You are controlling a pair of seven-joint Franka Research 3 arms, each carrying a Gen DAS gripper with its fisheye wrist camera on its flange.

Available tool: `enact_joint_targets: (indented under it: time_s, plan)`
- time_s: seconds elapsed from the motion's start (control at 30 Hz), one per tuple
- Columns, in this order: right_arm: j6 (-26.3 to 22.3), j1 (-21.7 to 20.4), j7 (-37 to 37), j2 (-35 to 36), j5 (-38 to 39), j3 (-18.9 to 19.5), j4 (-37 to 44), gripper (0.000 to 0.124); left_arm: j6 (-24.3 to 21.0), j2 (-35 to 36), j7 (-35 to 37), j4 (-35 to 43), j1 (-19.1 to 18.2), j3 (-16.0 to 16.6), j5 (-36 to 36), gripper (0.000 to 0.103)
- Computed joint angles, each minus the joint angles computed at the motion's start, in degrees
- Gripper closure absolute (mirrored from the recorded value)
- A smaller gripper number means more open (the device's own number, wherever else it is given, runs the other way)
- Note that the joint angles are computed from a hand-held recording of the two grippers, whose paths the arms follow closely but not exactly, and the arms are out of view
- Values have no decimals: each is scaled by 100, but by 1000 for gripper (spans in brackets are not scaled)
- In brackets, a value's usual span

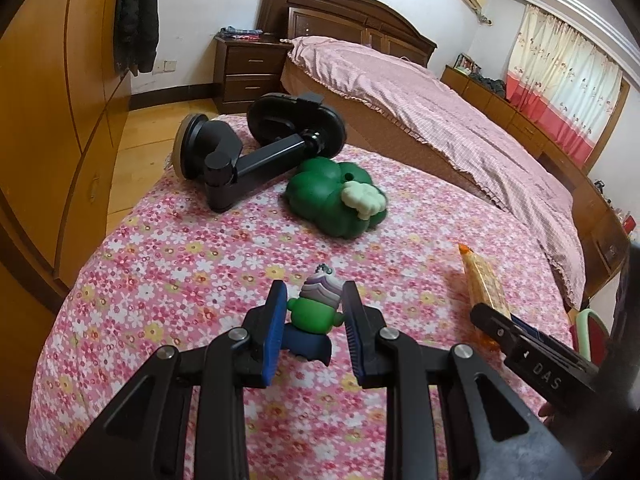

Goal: Collect trash
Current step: 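Carry figurine and snack bar over the red bucket and open both grippers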

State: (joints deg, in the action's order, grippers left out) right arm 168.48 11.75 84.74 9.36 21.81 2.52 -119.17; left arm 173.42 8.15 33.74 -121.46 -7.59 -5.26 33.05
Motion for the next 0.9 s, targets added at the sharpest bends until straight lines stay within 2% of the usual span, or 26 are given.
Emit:
enact_joint_targets:
  time_s: [0.23, 0.53, 0.9]
  plan:
    - [237, -81, -469, -775, 621, 51, -783, 85, 156, -265, 146, -229, -25, -133, -115, 75]
    - [524, 115, -870, -1820, 1322, -235, -1728, 85, 304, -679, 238, -490, -82, -364, -96, 75]
    - [886, 224, -756, -3001, 1405, -620, -2734, 85, 405, -921, 854, -573, -278, -654, -617, 75]
